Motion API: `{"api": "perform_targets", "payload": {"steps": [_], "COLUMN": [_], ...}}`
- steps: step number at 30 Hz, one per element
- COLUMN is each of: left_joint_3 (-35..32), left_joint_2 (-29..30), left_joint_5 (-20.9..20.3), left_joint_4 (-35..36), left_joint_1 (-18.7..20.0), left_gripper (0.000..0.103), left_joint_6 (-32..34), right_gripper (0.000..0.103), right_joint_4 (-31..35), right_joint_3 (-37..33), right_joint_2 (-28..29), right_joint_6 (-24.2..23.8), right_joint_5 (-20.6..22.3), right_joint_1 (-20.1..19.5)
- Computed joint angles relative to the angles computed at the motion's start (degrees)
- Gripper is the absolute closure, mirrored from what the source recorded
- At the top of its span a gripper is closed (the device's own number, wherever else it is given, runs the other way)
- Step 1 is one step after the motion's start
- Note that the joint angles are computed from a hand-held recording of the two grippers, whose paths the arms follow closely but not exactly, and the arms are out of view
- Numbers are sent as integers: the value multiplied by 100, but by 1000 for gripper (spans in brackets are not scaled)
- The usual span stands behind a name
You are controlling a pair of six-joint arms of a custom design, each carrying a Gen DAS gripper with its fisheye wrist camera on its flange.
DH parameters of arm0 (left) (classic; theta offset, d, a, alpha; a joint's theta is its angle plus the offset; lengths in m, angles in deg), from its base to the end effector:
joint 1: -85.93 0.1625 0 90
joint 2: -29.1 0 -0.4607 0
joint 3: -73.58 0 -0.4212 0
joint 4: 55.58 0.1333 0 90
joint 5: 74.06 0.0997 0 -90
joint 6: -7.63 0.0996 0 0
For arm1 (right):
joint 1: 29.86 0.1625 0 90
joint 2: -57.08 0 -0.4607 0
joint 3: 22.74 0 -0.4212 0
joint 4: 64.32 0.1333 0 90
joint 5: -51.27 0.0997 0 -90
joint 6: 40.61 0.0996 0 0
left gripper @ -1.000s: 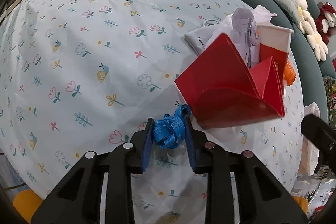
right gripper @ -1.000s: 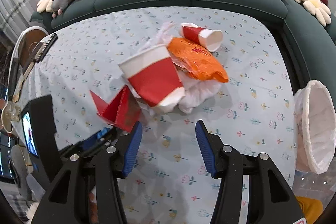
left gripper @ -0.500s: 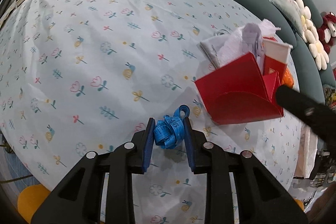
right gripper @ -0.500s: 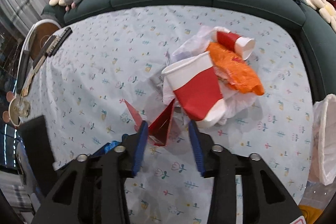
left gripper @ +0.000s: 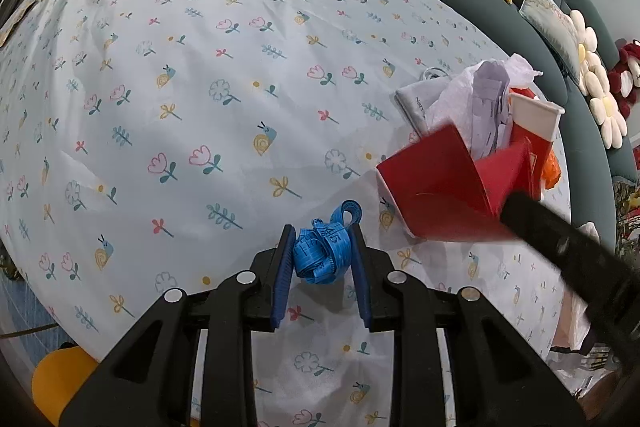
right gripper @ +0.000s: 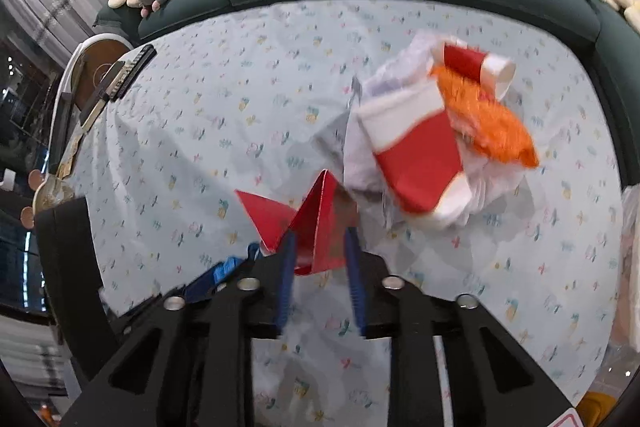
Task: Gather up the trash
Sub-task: 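Grasp the blue tie with the left tool while the right tool grasps the red paper bag, then carry both items to the wastebasket and open both tools to drop them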
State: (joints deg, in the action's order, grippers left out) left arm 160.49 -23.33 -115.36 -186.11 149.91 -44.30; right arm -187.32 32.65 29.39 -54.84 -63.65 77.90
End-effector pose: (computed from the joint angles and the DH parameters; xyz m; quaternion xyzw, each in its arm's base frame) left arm -0.1350 -0.7511 0.2343 -0.2252 0.8817 -0.2963 0.2899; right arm 0.3580 -0.8183 0.1001 0.2592 -0.9404 0.0518 0.2140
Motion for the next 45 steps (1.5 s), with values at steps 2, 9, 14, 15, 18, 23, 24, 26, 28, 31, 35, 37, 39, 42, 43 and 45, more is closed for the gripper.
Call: {"api": "perform_targets", "payload": {"steps": [2,9,14,15,18,23,24,26,28,31,35,37,39,42,43,45], "left_joint_3": [7,-36,-150,-170,-242,-399,-436,-522,-633,-861,-1186,-1370,-1622,-2077,-2228,-2623], "left_joint_2": [3,57,121,131,172,284,311,380,475,673,997,1159,1368,1730,1851,2152], "left_joint_5": [-10,-3,77,89,146,267,284,329,365,416,370,285,216,175,152,97], "left_joint_4": [8,66,176,192,205,218,221,244,277,338,295,290,350,479,512,632], "left_joint_1": [-5,-57,-136,-153,-238,-444,-484,-575,-666,-820,-1012,-1080,-1156,-1258,-1288,-1358], "left_gripper": [77,77,77,77,77,77,77,77,77,77,77,77,77,77,77,77], "left_joint_6": [-27,-23,22,23,70,238,268,333,418,595,926,1042,1201,1501,1591,1782], "right_gripper": [85,99,101,102,102,102,102,102,102,102,102,102,102,102,102,102], "right_joint_4": [-62,18,-191,-228,-352,-635,-688,-811,-908,-1056,-1276,-1370,-1461,-1556,-1598,-1692], "right_joint_3": [161,249,392,425,506,690,724,815,886,984,1129,1176,1214,1226,1220,1220], "right_joint_2": [-81,-119,-266,-313,-445,-745,-819,-959,-1120,-1359,-1672,-1817,-1945,-2112,-2166,-2237], "right_joint_6": [13,64,-89,-117,-184,-209,-206,-189,-165,-117,-78,-43,-11,64,80,56], "right_joint_5": [6,-144,-89,-68,-18,144,186,242,305,395,458,472,458,411,376,264], "right_joint_1": [-19,-83,-68,-67,-63,-86,-102,-134,-181,-268,-406,-497,-595,-762,-833,-931]}}
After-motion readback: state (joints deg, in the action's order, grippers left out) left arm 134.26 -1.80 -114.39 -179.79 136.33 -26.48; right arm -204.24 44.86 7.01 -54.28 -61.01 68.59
